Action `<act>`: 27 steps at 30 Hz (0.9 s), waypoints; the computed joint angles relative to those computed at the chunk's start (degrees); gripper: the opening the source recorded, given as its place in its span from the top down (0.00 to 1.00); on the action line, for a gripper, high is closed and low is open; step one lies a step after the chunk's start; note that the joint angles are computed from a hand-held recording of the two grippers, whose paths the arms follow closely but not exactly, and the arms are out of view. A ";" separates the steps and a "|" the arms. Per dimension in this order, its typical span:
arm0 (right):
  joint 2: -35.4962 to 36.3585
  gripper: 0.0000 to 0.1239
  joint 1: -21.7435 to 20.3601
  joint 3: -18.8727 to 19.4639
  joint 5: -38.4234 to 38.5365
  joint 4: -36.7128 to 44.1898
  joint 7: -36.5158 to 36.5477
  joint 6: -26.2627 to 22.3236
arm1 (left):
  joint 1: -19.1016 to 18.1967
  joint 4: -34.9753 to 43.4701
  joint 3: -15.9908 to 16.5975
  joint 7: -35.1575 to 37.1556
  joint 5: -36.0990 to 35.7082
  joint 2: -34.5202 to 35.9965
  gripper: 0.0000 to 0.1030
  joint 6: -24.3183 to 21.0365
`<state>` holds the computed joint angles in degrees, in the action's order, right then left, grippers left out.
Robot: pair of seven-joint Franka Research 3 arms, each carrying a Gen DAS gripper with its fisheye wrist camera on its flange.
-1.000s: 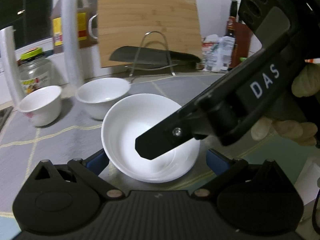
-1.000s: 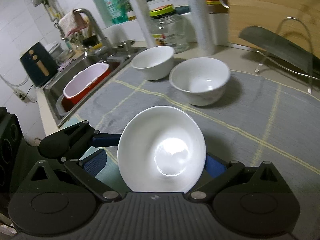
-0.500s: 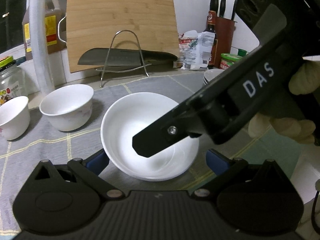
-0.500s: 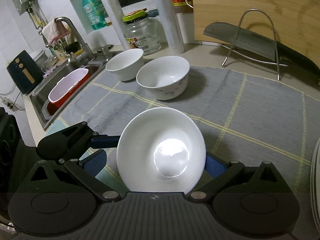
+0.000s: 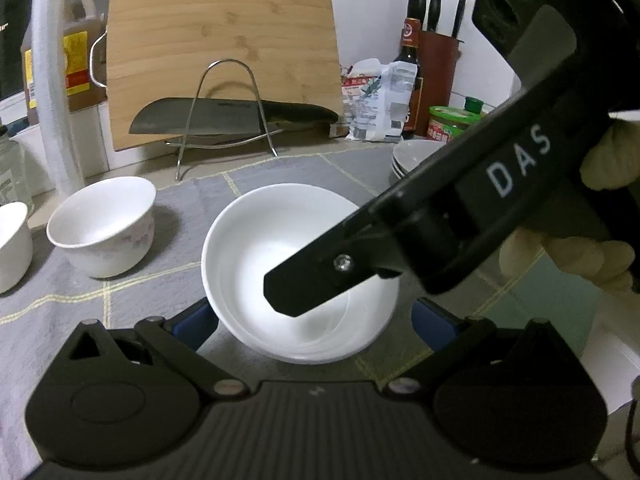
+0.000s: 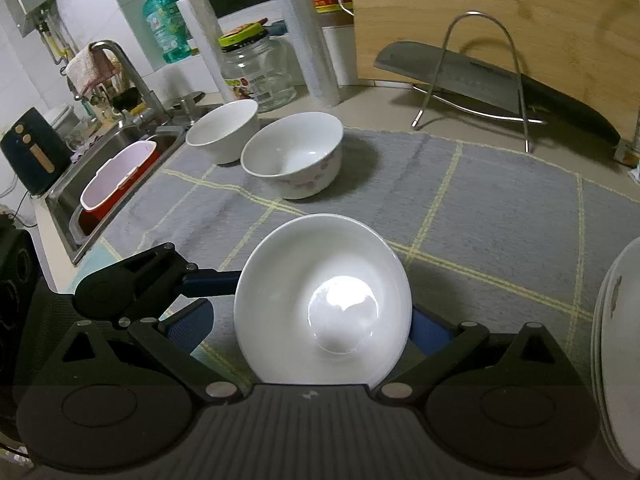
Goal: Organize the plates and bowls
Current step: 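Lift the white bowl with the right gripper, then carry the held white bowl with the right gripper toward another white bowl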
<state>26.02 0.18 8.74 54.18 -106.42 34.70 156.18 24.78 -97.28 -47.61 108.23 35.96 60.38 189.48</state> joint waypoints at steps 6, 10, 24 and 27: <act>1.34 0.17 -0.03 -0.32 -1.31 1.53 1.64 -0.48 | -1.24 2.46 0.30 1.56 -0.31 1.18 0.02 -0.96; 1.97 0.17 -0.24 -0.05 -1.69 2.16 1.75 -0.26 | -2.03 2.95 1.14 2.96 -0.67 1.23 0.02 -0.50; 2.14 0.17 -0.08 0.24 -3.38 1.62 2.42 2.07 | -6.20 3.33 8.31 -3.26 4.69 -1.16 0.03 6.39; 1.31 0.17 -0.29 0.79 -3.27 0.56 0.76 3.67 | -6.09 2.98 8.95 -5.27 6.73 -1.68 0.03 6.99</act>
